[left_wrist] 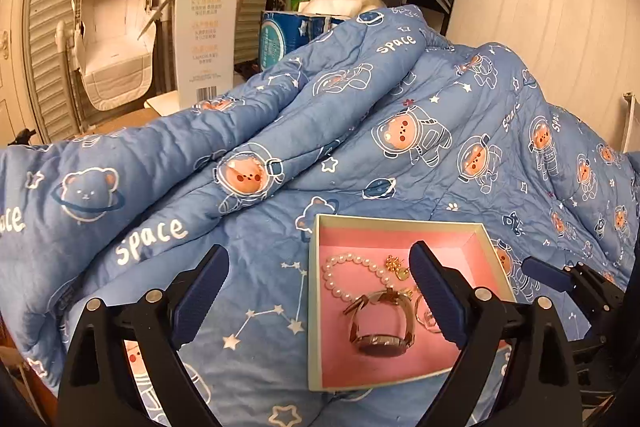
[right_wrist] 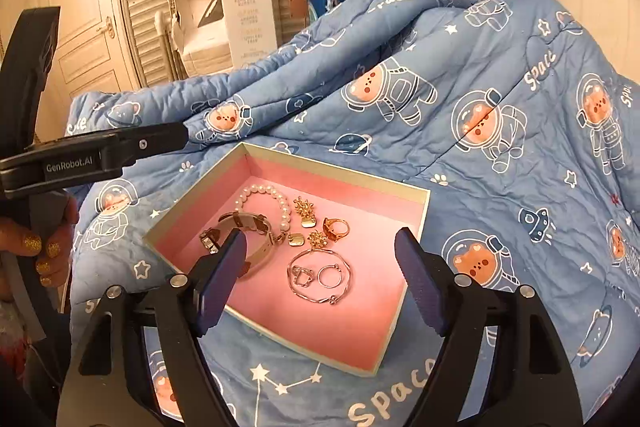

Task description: Organize jewelry

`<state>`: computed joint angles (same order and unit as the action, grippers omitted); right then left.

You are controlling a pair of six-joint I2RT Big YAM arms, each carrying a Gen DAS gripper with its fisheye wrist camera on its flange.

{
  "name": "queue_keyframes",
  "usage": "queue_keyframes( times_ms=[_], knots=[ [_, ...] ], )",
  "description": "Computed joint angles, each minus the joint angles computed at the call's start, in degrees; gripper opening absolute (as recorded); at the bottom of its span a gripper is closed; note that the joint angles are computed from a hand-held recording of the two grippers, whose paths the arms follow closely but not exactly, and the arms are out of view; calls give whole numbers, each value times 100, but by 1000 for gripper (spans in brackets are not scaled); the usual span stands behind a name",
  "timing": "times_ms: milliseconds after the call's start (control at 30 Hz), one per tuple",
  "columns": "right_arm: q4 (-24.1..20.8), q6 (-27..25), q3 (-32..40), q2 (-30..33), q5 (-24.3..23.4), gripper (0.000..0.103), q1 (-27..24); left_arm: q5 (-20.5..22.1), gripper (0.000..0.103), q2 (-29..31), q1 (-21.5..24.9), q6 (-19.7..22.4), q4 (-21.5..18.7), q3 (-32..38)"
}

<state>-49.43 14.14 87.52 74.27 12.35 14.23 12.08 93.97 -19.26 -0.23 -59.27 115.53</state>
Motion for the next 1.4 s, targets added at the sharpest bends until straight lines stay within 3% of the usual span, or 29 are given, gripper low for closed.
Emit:
queue_keyframes(
  times_ms=[233, 400, 600, 767, 867, 933, 1000, 1133, 1400],
  knots=[
    [371, 352, -736, -781, 1123, 77, 760, -352, 93, -1264, -67, 335, 961, -1791],
    [125, 1113, -1162, -1316, 2073, 77, 1507, -626, 94, -2341, -161, 485, 1403, -3008],
    [-931, 2102, -1332, -1768, 3299, 77, 2587, -489, 94, -3356, -47, 387, 1171, -3796],
    [-1955, 2863, -1159, -1905, 3998, 78, 3399, -556, 95, -4051, -166, 523, 893, -4174],
    [-2575, 3436, -974, -1898, 4398, 78, 3767, -454, 95, -4355, -192, 398, 710, -4264],
    [-2792, 3863, -947, -1956, 4522, 79, 3966, -394, 95, -4535, -210, 183, 693, -4330],
    [-3231, 4403, -846, -1899, 4751, 86, 4191, -418, 95, -4676, -298, 86, 722, -4382],
    [-3776, 4969, -769, -1781, 5098, 87, 4563, -628, 95, -4936, -493, 25, 853, -4516],
    [-4177, 5415, -730, -1672, 5176, 87, 4828, -948, 95, -5178, -663, 4, 876, -4683]
  ],
)
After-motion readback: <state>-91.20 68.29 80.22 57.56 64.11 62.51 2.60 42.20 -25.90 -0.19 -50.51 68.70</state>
